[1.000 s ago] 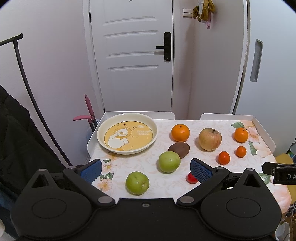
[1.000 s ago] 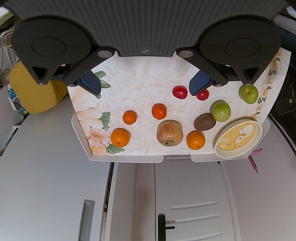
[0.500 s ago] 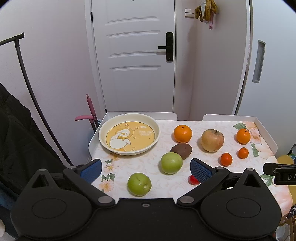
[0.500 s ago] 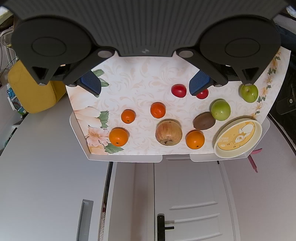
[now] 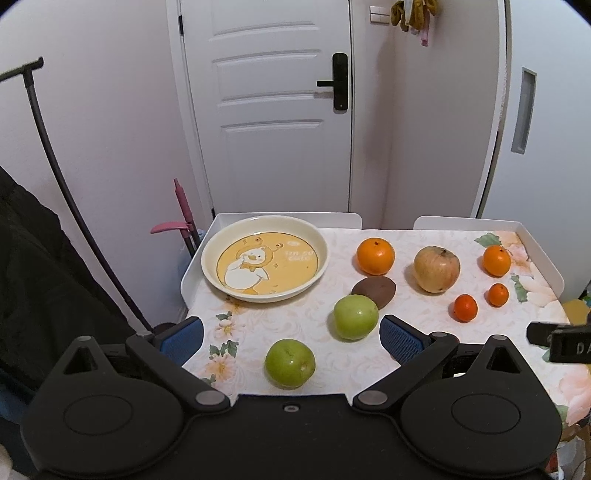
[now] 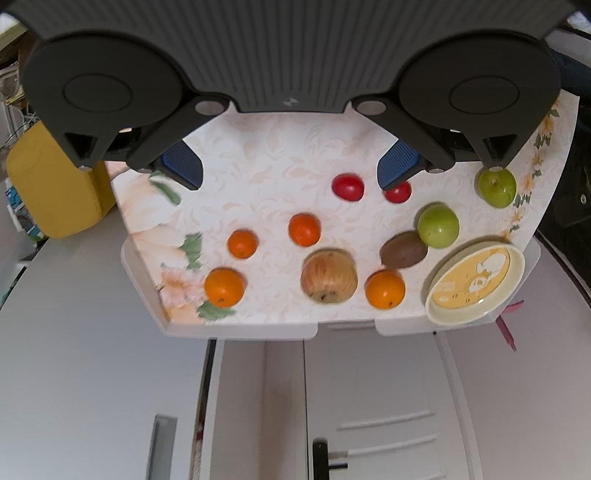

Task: Organize fruits
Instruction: 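Grasp the green apple with the left tool while the right tool grasps a red tomato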

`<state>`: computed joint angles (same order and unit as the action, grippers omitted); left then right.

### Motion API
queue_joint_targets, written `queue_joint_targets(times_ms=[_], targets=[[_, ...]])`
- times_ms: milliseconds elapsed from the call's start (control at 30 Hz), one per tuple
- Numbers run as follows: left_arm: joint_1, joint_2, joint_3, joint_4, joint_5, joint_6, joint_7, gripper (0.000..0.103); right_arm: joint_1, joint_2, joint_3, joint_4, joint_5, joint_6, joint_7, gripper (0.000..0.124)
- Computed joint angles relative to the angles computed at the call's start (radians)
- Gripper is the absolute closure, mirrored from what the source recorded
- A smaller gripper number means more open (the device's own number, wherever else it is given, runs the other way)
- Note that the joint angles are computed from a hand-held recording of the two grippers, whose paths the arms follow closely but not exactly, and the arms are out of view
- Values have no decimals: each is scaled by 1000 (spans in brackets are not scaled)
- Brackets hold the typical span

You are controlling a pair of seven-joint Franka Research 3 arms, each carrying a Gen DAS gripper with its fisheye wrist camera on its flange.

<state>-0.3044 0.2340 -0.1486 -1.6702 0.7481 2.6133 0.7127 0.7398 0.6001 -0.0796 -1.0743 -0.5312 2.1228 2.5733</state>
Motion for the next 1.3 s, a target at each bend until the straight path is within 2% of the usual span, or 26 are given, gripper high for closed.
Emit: queue_joint_targets(times_ms=[233,367,667,867,933,1167,1300], targets=[[3,44,35,-15,81,67,-40,0,0,53,-12,-3,5,60,7,21],[6,82,59,-34,127,141,-73,0,2,75,-27,-34,-6,124,38,21],[-14,173,118,-23,226,244,-139,12,7,131,-62,-78,-36,270,80,21],[-57,218,165,9,289,251,-201,17,8,178,-79,-48,-26,330,46,21],[-57,229,162,18,288,245,-205,23,9,192,-85,-37,-18,341,39,22],[-72,258,164,48,281,208,-218,31,13,234,-107,4,-4,371,0,36],[-68,273,153,69,256,190,-200,42,8,253,-113,27,5,395,-37,47]])
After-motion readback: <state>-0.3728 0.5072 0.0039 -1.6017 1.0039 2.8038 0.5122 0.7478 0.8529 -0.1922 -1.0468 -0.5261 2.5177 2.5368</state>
